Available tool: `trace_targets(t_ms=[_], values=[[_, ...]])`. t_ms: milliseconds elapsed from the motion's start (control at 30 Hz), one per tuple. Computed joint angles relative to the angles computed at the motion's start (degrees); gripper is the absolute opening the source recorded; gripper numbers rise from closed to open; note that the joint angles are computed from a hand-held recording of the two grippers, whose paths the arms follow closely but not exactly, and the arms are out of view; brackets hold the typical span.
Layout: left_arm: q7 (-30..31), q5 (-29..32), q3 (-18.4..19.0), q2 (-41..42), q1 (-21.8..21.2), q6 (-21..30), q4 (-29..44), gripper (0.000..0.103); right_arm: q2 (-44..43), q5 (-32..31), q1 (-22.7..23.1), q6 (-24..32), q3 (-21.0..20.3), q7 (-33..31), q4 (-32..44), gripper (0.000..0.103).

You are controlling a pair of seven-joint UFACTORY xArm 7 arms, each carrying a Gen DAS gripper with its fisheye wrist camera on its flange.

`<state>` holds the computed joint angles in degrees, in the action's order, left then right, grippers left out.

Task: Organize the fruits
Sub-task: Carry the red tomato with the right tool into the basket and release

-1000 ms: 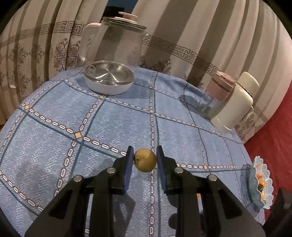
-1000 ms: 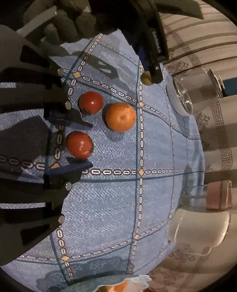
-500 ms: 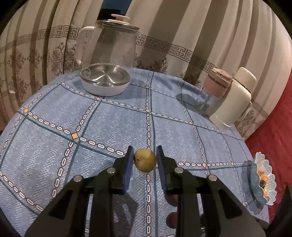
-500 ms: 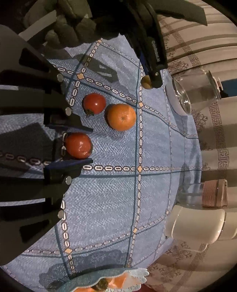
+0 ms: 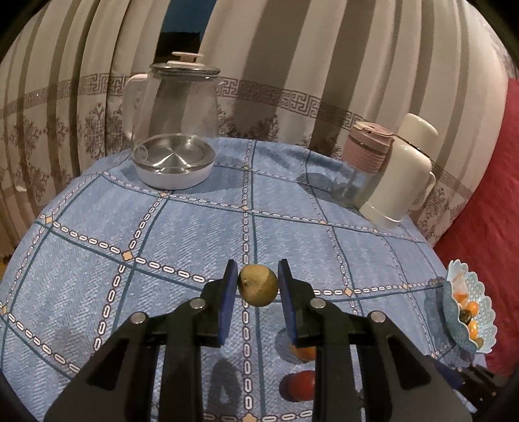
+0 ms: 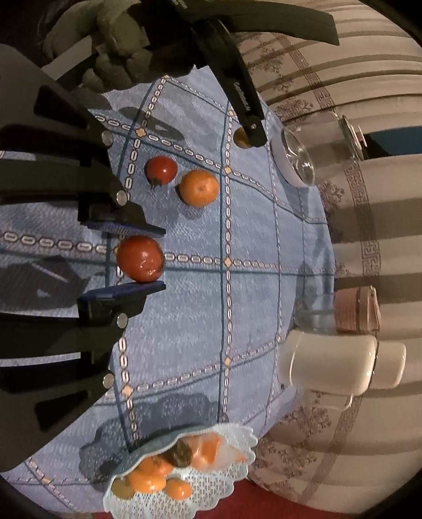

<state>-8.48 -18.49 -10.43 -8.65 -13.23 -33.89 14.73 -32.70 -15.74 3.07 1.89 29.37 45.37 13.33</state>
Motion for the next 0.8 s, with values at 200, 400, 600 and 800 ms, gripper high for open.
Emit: trace_targets(t_ms=[200, 400, 600, 800], values=[[0.39, -0.42, -0.69, -0.95, -0.59, -0.66, -0.55, 0.026, -5.44, 0.26, 1.5, 3.57, -1.82, 0.56, -1.6, 0.028], [0.75, -1.07, -1.08, -1.43, -0.73, -1.14, -0.74, 0.026, -10.58, 0.14, 2.62, 6.78, -3.92, 0.96, -3.47, 0.028], [0.94, -1.31, -1.52, -1.97, -0.88, -1.57, -1.14, 0.026, -16.5, 0.19, 3.1, 10.29, -6.41, 1.04, -5.96, 0.028], [1.58, -1.96, -2.27, -2.27, -1.36, -2.13, -1.36, 0.026, -19.71, 0.43, 1.78, 11.83, -8.67, 0.96, -7.92, 0.028]])
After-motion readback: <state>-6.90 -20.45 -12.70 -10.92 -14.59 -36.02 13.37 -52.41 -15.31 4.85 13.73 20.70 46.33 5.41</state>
